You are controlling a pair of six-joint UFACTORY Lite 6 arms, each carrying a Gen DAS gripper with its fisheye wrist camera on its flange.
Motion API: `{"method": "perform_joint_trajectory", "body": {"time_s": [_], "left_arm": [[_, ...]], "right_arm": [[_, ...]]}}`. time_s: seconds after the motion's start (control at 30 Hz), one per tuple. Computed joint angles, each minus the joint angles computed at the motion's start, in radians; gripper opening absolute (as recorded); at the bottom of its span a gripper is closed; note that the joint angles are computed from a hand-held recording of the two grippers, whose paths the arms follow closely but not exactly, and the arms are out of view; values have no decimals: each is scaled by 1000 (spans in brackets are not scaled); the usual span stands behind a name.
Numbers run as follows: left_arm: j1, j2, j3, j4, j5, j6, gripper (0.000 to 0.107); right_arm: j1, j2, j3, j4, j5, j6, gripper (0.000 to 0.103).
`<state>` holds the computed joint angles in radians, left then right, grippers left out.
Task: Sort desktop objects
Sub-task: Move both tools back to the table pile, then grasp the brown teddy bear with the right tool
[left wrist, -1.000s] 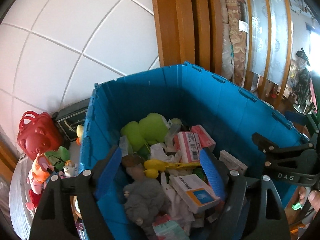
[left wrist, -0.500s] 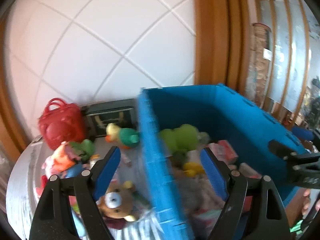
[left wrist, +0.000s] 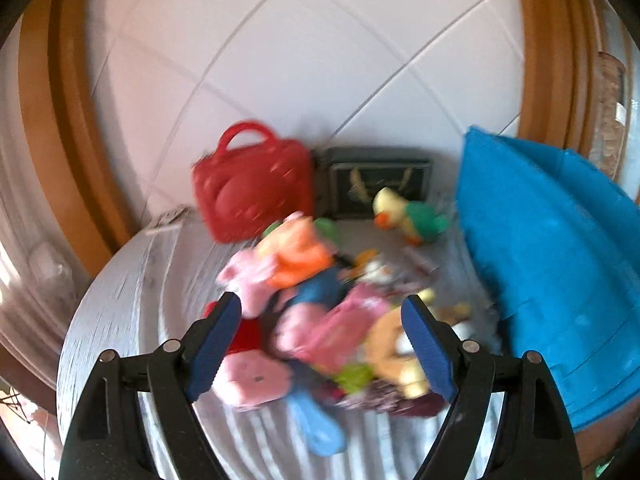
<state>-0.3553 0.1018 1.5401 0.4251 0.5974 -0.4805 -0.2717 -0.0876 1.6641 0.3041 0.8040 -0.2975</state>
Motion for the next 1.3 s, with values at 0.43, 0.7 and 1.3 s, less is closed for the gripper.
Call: {"method": "perform_joint_trajectory", "body": {"time_s": [0.43,0.7,1.3], "left_arm": [[327,93,-181,-557,-198,701,82],[97,301,-42,-521,-225,646,82],[-83,740,406,-407,-51,528,82]], "right_arm": [[386,236,-140,-415,-168,612,103],[311,227,-414,-168,-420,515,103],[118,612,-252,491,-374,-152,103]]}}
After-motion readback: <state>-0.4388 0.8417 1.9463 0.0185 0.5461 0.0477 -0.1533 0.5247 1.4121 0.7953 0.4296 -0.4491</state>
